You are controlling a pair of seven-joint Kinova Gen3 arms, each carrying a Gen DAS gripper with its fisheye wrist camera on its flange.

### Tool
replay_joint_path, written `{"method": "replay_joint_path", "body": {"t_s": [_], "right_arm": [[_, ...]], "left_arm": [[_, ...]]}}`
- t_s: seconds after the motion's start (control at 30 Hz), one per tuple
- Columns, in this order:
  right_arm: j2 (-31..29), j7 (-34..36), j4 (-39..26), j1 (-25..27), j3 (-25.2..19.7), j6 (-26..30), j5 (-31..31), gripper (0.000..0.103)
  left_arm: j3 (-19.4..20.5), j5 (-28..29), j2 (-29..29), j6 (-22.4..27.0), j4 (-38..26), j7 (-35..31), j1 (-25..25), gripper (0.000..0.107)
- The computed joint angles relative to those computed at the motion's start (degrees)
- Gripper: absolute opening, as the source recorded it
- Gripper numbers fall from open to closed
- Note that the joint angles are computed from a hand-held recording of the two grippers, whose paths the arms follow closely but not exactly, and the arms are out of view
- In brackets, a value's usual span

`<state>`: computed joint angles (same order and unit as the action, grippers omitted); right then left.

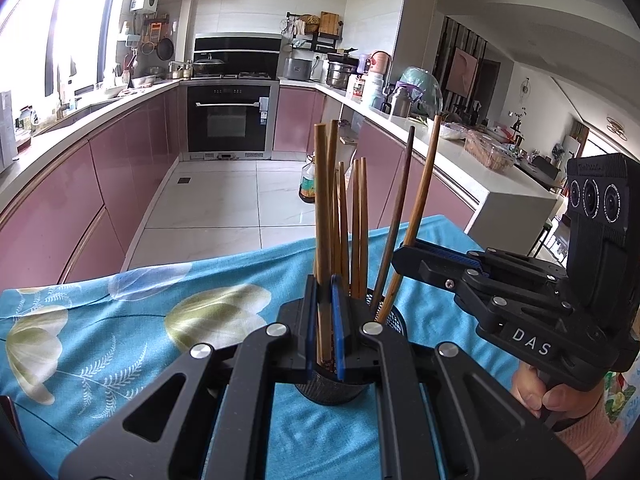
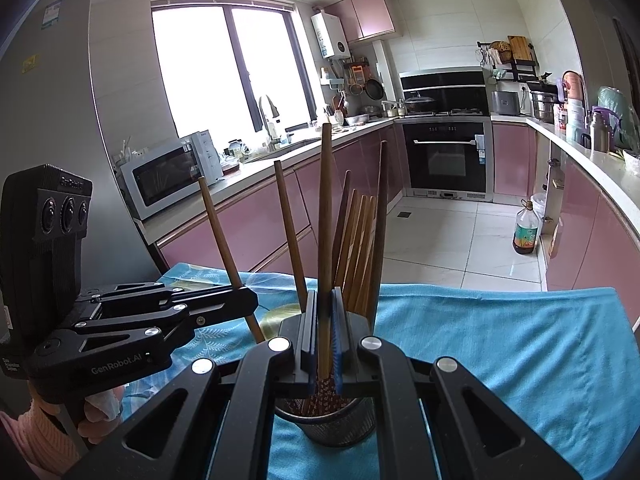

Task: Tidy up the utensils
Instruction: 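Lower both chopsticks into the mesh cup among the others, then open both grippers to release the chopsticks in the cup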

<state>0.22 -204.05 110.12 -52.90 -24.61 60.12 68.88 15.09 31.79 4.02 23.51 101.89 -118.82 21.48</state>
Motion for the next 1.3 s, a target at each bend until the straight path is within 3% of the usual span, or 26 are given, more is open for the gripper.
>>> {"method": "replay_joint_path", "body": {"t_s": [0.67, 1.03, 1.17, 1.23, 1.3], "right_arm": [[0.55, 1.04, 0.21, 2.38, 1.79, -4.63, -2.75, 0.006], [0.45, 0.64, 0.8, 2.8, 1.8, -5.27, -3.0, 0.008], [0.71, 0.6, 0.63, 2.13, 1.34, -3.63, -2.86, 0.013], [0.97, 0.39, 0.6, 1.45, 1.01, -2.34, -2.63, 0.02], [1.52, -0.07, 0.36, 0.21, 0.45, 0.44, -2.31, 0.036]], "left_arm": [[0.7, -8.96, 5.07, 1.9, -4.96, 7.35, 1.4, 0.008], [1.79, -9.12, 5.9, 0.72, -4.23, 7.51, 0.59, 0.008], [2.43, -6.99, 4.24, -2.55, -1.03, 5.64, -0.52, 0.025], [2.97, -4.47, 3.02, -4.48, 1.0, 3.56, -1.75, 0.037], [2.67, -3.13, 1.41, -7.11, 3.51, 3.01, -1.96, 0.049]]}}
